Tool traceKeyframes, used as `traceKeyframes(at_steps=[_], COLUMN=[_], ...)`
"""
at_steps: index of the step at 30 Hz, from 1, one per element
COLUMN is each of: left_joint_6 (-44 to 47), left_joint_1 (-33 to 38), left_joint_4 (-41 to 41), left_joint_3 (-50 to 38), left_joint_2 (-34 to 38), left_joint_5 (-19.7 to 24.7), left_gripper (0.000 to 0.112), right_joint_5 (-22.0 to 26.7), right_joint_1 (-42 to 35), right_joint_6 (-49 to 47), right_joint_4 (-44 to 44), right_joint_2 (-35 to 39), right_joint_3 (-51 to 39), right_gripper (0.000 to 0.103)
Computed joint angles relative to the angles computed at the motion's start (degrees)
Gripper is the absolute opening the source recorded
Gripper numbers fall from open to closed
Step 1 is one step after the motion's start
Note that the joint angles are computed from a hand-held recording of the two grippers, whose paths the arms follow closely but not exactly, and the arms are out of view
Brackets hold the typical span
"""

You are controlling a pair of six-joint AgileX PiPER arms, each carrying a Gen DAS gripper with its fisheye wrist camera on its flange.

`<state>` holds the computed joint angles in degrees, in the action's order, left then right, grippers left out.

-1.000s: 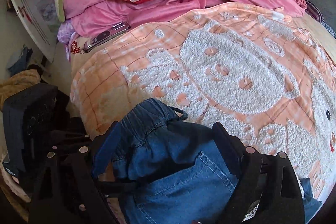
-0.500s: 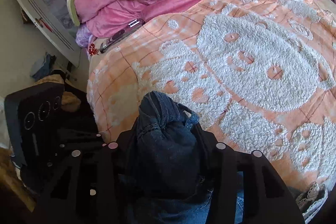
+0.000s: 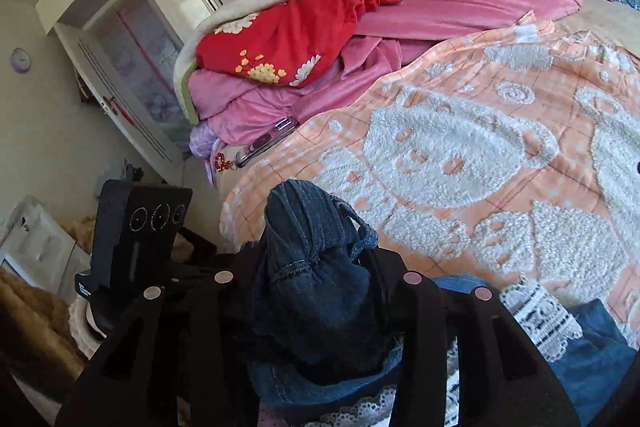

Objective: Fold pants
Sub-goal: 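Fold the waistband over toward the leg hems with the left gripper and release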

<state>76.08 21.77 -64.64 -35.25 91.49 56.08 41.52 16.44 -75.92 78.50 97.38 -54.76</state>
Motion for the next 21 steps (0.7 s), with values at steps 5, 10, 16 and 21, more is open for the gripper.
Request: traceKeyframes(at_steps=[5, 10, 16, 21], left_joint_6=[-6.12, -11.89, -9.77, -5.11], left_joint_1=[-9.0, -17.96, -23.59, -30.22], left_joint_4=[-0.67, -1.55, -6.99, -9.05], left_joint_3=[1.3, 2.3, 4.63, 4.43], left_joint_2=[-6.46, -11.2, -13.05, -8.56], left_joint_5=[-4.55, -10.59, -11.09, -8.95], left_gripper=[0.052, 0.052, 0.052, 0.052], right_joint_5=[2.29, 5.2, 8.37, 10.36], right_joint_1=[-6.08, -11.45, -21.28, -32.81], right_joint_6=[-4.71, -8.99, -14.63, -16.49], right_joint_4=[2.26, 4.22, 9.07, 8.35], right_joint_2=[-4.61, -7.66, -11.52, -15.3], right_joint_3=[5.28, 9.12, 15.98, 22.93], right_gripper=[0.039, 0.041, 0.064, 0.067])
